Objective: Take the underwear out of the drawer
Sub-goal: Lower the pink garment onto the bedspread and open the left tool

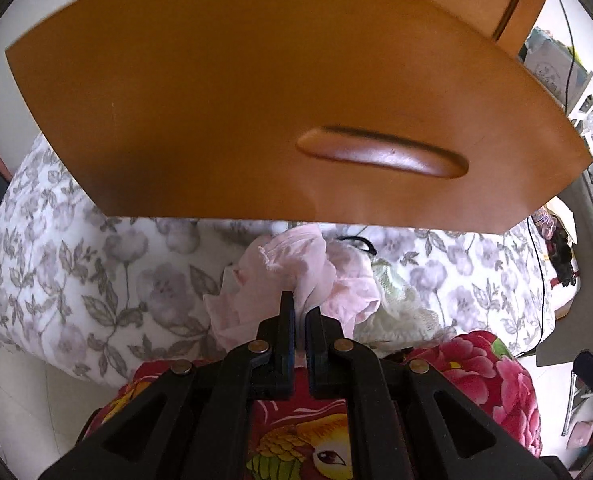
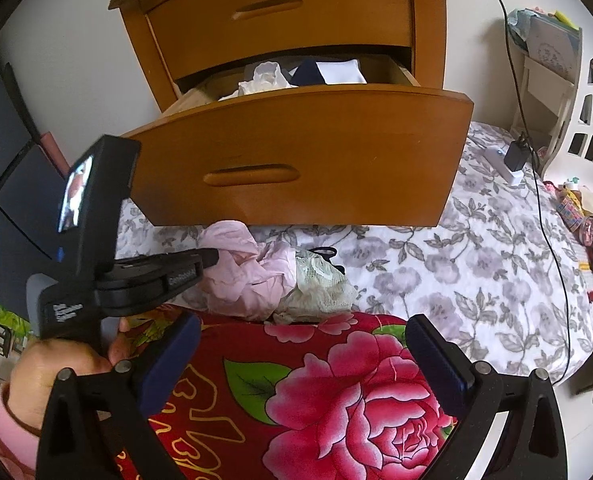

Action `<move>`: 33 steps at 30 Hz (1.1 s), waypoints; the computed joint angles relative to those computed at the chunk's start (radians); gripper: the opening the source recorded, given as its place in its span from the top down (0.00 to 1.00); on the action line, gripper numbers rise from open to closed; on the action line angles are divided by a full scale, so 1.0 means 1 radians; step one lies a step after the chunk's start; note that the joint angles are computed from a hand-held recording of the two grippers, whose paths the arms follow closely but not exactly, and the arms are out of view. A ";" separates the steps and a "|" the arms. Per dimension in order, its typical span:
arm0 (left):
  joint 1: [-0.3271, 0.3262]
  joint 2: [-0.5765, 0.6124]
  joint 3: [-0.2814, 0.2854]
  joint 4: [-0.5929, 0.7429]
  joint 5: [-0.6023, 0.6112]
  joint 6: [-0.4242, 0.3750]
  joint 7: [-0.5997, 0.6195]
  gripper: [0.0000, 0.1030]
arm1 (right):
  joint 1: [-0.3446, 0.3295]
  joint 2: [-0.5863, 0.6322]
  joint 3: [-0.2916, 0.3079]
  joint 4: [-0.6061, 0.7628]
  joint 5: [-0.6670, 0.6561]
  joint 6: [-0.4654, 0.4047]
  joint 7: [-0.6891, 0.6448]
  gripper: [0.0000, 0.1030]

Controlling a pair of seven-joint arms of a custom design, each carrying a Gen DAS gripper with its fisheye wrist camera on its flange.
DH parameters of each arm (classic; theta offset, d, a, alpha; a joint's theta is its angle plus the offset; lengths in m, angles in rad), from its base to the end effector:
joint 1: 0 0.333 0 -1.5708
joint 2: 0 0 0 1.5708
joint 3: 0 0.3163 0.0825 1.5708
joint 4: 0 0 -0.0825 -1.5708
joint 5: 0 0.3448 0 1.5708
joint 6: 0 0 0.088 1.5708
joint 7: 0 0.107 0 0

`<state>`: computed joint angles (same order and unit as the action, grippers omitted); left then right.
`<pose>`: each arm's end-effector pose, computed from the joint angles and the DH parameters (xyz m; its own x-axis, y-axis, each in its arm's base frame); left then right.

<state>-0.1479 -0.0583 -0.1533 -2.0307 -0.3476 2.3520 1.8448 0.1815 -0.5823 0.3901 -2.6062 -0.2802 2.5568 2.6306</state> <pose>0.5094 -0.1649 0.5283 -0.4013 -0.8931 0.2035 -0.8655 0.2970 -0.4034 0.3094 0.2196 0.5000 -0.2516 -0.9597 -0.1255 -0.7701 0.2771 -0.5746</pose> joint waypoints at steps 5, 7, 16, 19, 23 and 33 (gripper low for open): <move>0.000 0.016 -0.005 0.006 0.014 -0.010 -0.019 0.96 | 0.006 0.005 -0.003 0.002 0.001 -0.003 -0.005 0.00; 0.001 0.015 -0.005 0.005 0.009 -0.011 -0.018 0.96 | 0.006 0.005 -0.002 0.002 0.000 -0.005 -0.004 0.00; 0.004 0.010 -0.003 0.004 -0.014 -0.021 0.001 0.96 | 0.009 0.013 -0.009 0.005 0.001 -0.004 -0.009 0.00; 0.004 0.001 -0.004 -0.001 0.001 -0.016 -0.004 0.94 | 0.009 0.014 -0.010 0.004 0.001 -0.003 -0.009 0.00; 0.000 -0.028 0.002 -0.014 -0.001 -0.003 0.003 0.83 | 0.009 0.015 -0.011 0.004 0.002 -0.003 -0.010 0.00; -0.012 -0.112 0.040 -0.024 -0.046 0.037 0.040 0.57 | 0.007 0.017 -0.007 0.006 -0.004 -0.001 -0.008 0.00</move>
